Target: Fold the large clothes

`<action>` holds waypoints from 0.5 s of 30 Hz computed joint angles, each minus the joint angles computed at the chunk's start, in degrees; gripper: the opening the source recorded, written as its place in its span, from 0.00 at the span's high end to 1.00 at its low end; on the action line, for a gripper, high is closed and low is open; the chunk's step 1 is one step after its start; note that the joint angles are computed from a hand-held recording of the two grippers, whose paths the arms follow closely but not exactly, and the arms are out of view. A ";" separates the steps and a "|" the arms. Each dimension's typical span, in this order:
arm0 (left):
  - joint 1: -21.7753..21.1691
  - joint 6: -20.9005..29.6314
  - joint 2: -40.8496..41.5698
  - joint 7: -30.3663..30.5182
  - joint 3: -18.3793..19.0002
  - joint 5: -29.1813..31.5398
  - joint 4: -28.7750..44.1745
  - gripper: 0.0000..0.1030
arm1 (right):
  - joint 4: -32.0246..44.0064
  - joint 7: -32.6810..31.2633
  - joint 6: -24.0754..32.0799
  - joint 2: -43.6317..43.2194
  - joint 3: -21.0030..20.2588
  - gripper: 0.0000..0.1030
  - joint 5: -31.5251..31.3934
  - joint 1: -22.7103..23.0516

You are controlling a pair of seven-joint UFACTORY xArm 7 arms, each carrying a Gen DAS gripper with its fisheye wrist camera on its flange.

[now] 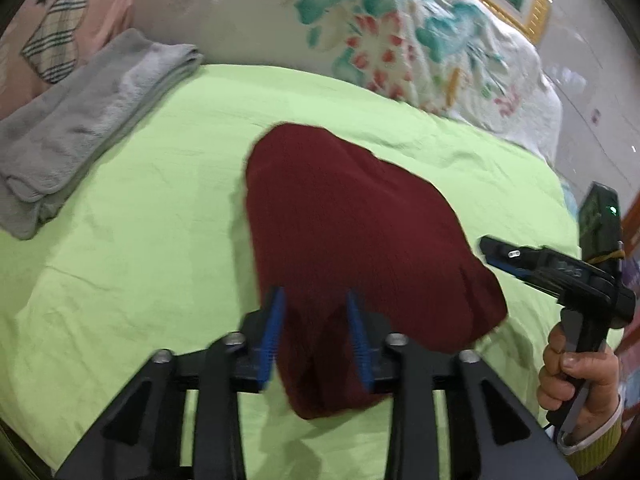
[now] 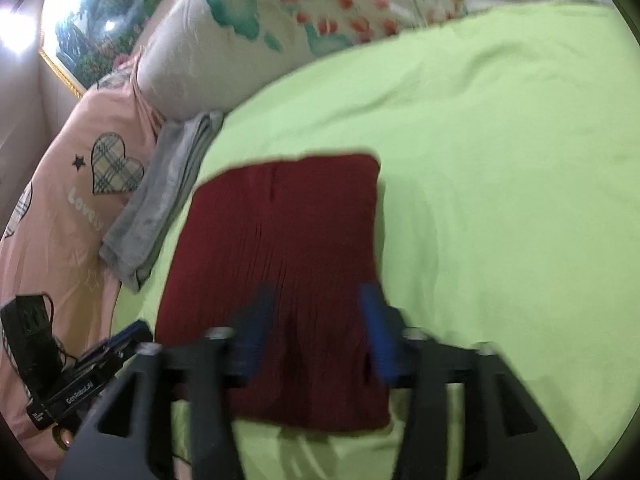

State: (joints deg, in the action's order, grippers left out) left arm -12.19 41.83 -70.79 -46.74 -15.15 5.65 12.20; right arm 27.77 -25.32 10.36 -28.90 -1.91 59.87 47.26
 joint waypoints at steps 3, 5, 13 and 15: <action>2.58 -1.07 -0.16 0.79 2.98 0.24 -0.37 0.61 | 3.55 0.29 0.14 4.05 -0.50 0.36 -1.78 -1.51; 4.25 -2.28 1.96 1.72 4.04 0.37 0.10 0.61 | 7.04 -0.56 2.15 8.13 -1.57 0.37 -0.86 -2.28; 6.69 -11.66 13.81 6.39 8.63 -2.59 1.99 0.52 | 16.64 -7.18 10.73 19.23 -1.30 0.37 7.51 -6.32; 6.22 -14.60 16.27 7.47 10.25 -4.31 1.91 0.51 | 17.84 -7.47 12.00 20.67 -0.05 0.53 7.01 -7.66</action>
State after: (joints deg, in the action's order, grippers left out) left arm -5.97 27.23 -54.52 -39.28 -4.90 1.33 14.10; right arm 45.61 -32.79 22.36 -8.22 -1.96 66.88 39.60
